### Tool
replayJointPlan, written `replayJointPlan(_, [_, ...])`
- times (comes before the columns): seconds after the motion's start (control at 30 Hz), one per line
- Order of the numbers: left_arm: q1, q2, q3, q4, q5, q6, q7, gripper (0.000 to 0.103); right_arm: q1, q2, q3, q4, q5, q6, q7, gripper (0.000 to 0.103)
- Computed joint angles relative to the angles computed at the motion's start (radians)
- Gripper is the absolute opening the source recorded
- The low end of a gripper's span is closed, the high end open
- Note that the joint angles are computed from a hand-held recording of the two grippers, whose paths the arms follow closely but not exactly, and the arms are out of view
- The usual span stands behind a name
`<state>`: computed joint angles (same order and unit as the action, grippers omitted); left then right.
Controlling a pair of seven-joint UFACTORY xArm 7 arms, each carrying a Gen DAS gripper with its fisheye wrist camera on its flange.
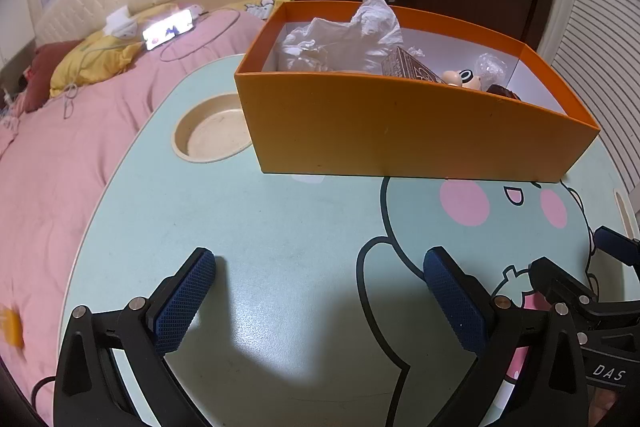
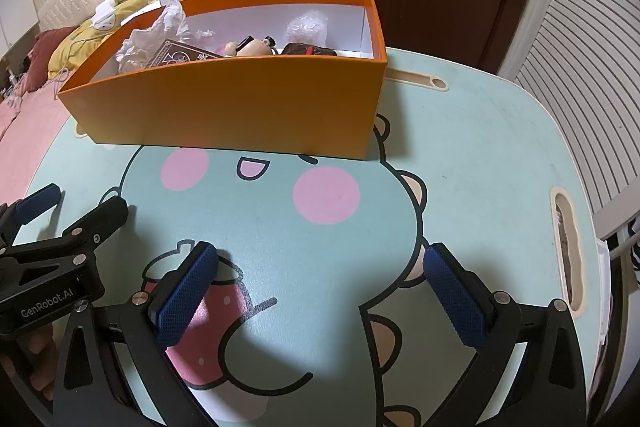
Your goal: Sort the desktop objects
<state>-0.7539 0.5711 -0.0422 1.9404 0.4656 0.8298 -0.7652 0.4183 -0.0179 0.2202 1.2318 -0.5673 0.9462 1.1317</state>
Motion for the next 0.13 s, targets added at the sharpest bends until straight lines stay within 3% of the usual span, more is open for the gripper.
replayJointPlan(0.13, [0.004, 0.000, -0.001, 0.000, -0.003, -0.002, 0.006, 0.103, 0.002, 0.001, 0.001, 0.003, -0.001, 0.003, 0.002, 0.103])
